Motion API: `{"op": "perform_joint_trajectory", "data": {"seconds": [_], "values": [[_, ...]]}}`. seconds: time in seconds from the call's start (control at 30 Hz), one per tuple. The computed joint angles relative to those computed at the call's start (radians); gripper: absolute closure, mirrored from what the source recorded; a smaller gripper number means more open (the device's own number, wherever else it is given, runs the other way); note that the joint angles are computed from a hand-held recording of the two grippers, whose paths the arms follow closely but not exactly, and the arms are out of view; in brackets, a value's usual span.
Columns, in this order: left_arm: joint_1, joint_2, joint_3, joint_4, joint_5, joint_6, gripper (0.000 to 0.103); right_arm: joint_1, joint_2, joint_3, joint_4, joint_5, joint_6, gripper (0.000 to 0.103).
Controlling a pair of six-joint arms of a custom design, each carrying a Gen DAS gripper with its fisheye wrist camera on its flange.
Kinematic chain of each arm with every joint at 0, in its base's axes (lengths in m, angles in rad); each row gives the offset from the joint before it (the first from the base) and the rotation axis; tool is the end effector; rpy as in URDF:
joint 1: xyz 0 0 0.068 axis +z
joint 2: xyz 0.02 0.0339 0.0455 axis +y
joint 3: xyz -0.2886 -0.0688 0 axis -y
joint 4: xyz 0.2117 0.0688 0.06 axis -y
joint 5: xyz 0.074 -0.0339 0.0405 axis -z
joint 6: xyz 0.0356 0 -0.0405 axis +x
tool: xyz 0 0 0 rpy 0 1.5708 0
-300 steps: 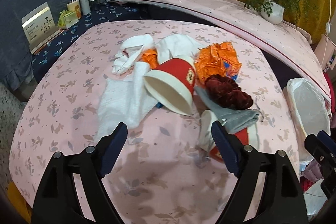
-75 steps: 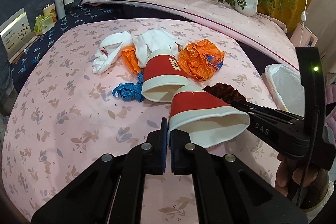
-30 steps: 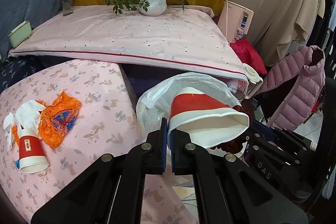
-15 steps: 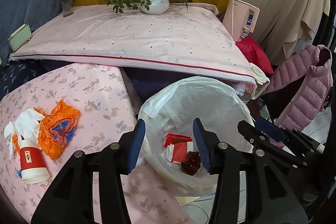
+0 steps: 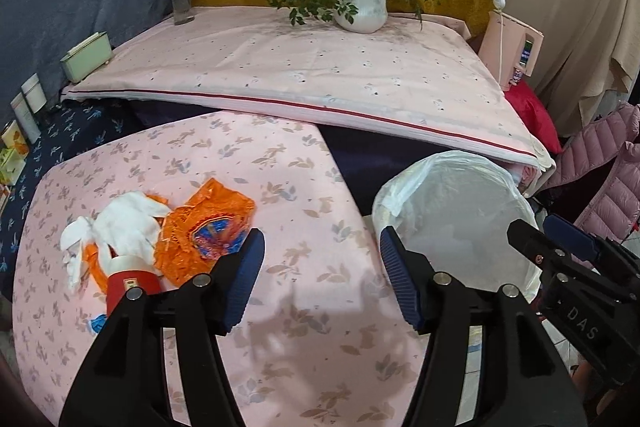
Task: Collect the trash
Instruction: 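Grasp the red-and-white paper cup with the left tool while the right tool grasps the orange wrapper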
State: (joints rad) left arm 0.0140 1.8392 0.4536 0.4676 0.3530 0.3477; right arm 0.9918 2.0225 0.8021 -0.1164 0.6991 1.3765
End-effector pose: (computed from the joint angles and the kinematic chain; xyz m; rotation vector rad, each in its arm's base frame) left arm 0.2599 -0.0087 0.1094 0.5475 2.3686 -0.2780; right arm 0.1825 0.2373 0.0964 0.5620 2.3454 -0.0689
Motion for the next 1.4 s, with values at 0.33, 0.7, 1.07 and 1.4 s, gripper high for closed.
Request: {"op": "perform_joint_trajectory", "data": {"seconds": [0.33,0.7,1.07,1.4], "values": [[0.254,0.054,0.057,-0.05,0.034,0.126,0.022,0.041,0.128,0.25,-0.078,-0.035,-0.065,0.053],[0.413,0.19,0.177,-0.122,0.019,0.195,0.018,0.059,0.28,0.49,-0.114,-0.094,-0.17,0.053],[0.442,0.372,0.354,-0.253,-0.021,0.17,0.016,0.017,0.416,0.66,-0.075,-0.182,-0.279,0.053],[0.463,0.529,0.559,-0.401,-0.007,0.114,0.017,-0.054,0.588,0.884,-0.079,-0.288,-0.387,0.053]]}}
